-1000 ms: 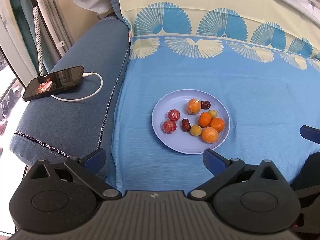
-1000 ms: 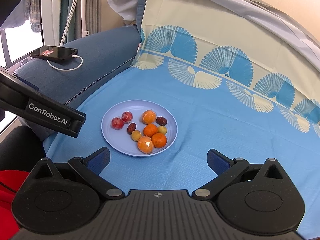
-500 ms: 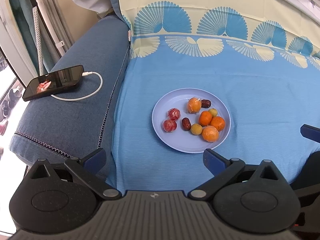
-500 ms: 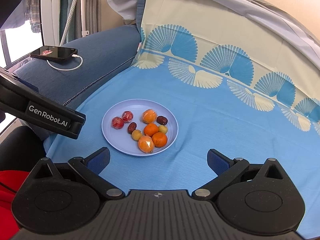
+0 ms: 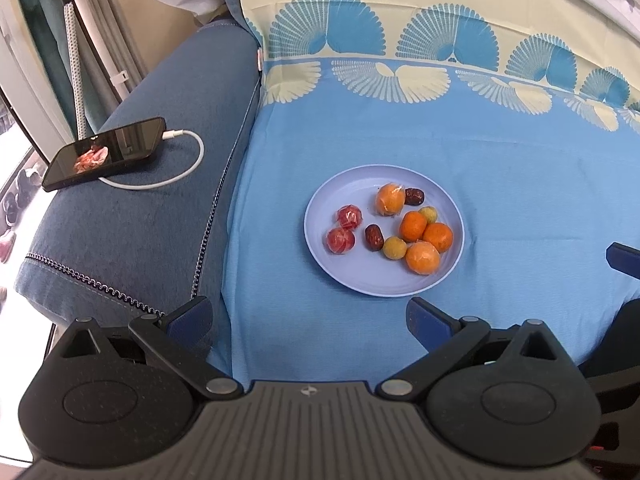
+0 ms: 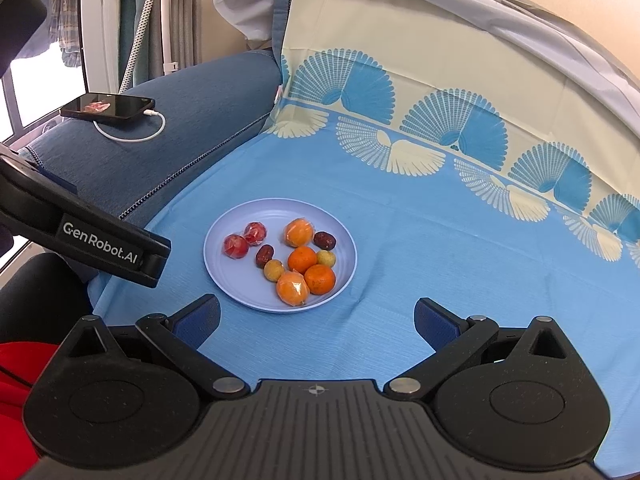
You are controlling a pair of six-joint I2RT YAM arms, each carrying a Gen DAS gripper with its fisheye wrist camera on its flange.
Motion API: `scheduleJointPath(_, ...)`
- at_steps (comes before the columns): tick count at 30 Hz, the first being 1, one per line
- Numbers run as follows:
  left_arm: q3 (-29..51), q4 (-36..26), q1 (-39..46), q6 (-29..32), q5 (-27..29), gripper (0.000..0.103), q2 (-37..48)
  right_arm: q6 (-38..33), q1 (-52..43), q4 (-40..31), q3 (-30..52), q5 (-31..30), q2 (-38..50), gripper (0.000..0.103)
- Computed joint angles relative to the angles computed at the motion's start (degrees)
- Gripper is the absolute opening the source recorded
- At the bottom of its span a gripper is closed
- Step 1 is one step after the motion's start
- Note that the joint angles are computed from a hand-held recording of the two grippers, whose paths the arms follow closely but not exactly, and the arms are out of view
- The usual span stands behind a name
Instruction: Organize fruits
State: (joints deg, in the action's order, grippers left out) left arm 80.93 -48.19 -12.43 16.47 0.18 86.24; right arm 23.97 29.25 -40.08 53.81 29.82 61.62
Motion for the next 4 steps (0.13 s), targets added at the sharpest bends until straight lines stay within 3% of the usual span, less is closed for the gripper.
scheduleJointPath(4,0.19,-0.61,0.28,-0.34,0.59,0.103,-0.16,0.19,0.13,0.06,-0.29,0.2,-0.44,0.102)
